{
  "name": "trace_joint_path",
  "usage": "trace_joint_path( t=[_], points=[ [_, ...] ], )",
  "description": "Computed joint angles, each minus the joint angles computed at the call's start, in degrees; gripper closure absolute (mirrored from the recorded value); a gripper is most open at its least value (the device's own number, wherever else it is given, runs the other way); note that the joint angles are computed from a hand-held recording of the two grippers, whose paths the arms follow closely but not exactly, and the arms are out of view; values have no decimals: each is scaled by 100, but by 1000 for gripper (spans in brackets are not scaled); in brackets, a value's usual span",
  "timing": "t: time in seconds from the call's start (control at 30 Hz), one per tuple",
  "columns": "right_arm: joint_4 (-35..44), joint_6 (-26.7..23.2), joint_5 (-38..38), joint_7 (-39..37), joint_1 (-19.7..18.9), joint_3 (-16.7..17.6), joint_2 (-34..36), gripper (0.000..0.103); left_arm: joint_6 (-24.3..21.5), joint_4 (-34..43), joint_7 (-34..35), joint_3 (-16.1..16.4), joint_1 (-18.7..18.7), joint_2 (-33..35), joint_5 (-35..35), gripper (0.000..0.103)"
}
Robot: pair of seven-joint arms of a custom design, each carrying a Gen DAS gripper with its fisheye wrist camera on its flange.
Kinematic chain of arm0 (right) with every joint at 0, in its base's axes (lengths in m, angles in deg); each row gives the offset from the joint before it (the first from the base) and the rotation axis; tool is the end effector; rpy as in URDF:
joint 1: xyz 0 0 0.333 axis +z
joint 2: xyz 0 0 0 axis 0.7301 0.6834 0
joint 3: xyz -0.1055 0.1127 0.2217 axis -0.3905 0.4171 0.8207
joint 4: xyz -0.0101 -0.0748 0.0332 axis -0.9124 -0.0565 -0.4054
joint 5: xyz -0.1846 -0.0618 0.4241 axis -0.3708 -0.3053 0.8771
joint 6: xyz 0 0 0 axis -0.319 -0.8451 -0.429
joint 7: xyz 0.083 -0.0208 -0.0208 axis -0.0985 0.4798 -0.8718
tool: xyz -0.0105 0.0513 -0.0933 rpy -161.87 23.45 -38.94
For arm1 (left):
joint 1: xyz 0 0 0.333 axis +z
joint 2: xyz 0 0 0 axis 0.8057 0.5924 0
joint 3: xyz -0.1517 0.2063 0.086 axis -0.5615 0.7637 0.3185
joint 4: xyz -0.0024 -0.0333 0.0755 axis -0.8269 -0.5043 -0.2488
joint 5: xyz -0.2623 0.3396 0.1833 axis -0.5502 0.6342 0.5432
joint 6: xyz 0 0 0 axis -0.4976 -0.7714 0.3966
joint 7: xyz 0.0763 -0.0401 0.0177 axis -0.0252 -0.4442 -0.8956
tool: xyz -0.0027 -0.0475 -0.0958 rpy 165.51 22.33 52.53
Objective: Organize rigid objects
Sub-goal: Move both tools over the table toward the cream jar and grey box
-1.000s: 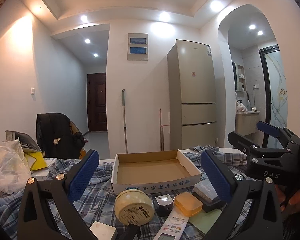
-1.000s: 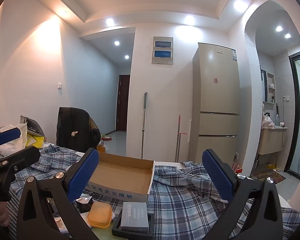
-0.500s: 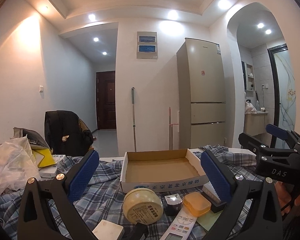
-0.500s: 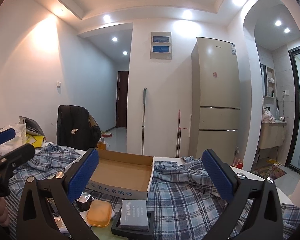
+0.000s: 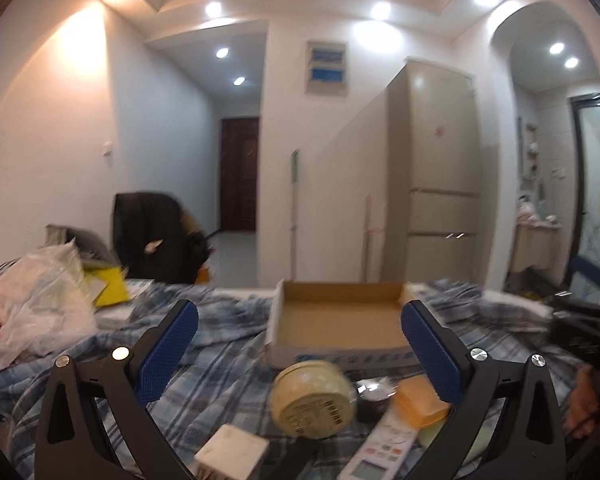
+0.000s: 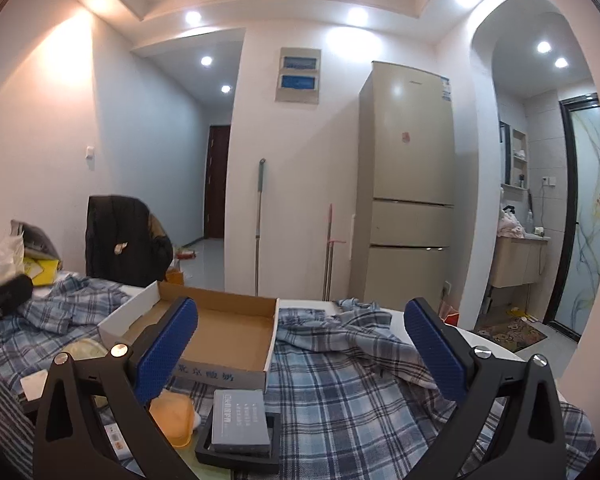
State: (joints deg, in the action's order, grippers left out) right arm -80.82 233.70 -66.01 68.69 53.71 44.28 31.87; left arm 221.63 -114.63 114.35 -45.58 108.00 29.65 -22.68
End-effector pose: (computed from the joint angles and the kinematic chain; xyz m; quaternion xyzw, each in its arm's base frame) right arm 0.6162 0.0785 0.5226 -0.5704 0.4744 -0.4439 0.5024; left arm 0.5604 -0.1812 0.5433 -0.6071 0.4908 -0.4094 0.4721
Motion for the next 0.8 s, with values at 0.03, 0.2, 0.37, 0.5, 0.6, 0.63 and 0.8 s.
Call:
trace_joint_path(
  t=[0.03,0.2,0.37,0.5,0.6,0.63,0.8],
  points=[
    [-10,41,-5,8,2,-1,0,0,-235,75,98,65,-92,243,3,0],
    [23,-171,-95,93,13,-10,-15,0,-380,77,4,680,-669,1090,66,0],
    [8,-250,-12,0,8,-3,-52,0,-312,39,-285,793,-756,1094,415,0],
    [-38,-136,-13,-30,4,-10,-67,0,-85,-2,-585,626,-552,769,708,0],
    [-62,-78,-248,154,3,-74,-90,0,82,-48,-558,545,-477,607,663,0],
    [-63,-92,-204,112,-6,-59,-94,0,105,-55,-508,545,-481,606,611,0],
    [-105,-66,207,-193,-7,28,-129,0,149,-87,-273,553,-514,627,322,0]
  ],
)
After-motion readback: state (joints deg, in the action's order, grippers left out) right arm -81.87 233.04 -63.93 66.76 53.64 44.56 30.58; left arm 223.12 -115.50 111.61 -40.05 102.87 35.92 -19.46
